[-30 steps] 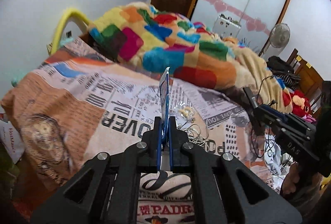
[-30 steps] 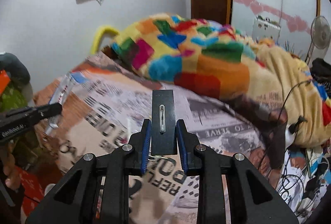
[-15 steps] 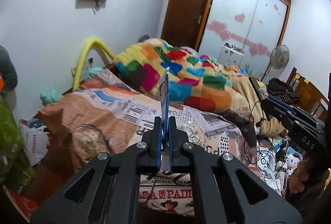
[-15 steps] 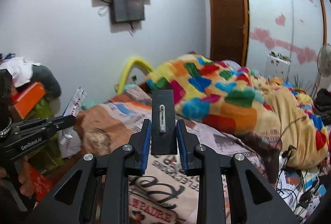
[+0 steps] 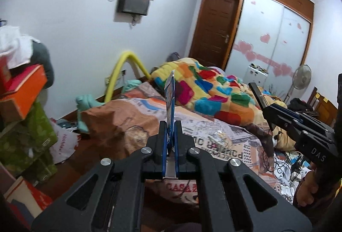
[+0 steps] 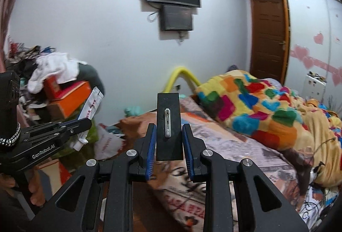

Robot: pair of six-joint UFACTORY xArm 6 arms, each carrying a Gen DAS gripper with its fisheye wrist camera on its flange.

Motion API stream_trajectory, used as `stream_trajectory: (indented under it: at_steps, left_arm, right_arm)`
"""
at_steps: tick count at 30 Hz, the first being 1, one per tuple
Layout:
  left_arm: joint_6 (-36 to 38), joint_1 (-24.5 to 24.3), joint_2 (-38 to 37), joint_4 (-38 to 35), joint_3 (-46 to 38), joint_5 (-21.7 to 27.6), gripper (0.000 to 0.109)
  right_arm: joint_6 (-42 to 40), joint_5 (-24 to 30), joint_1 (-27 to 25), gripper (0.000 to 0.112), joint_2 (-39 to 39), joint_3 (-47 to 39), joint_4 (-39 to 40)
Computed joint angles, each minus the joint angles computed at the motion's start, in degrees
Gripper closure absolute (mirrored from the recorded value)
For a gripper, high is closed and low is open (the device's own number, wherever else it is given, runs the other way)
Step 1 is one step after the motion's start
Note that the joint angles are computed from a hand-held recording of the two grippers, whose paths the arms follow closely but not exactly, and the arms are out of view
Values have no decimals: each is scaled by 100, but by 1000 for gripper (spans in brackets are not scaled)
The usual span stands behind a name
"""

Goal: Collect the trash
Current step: 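Carry the packet with the left gripper while the right carries the black strip to the cup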

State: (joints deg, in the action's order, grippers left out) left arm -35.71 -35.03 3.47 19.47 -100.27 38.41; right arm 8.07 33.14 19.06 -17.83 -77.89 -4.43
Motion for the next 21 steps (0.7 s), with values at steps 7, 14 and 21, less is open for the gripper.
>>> stream_trajectory:
  at_steps: [7,14,21]
  left_arm:
    - [-241,351,-1114,237,1307,-6,105]
    - [-349,723,-1945,151,2410,47,105]
    - [-52,1201,-2367,-349,3225,147,105]
  right_arm:
    - [44,84,648,90,272,-195,95]
    - [86,241,1162,90,636,-360,151]
    - [-136,535,1468,90,1119,-556,559]
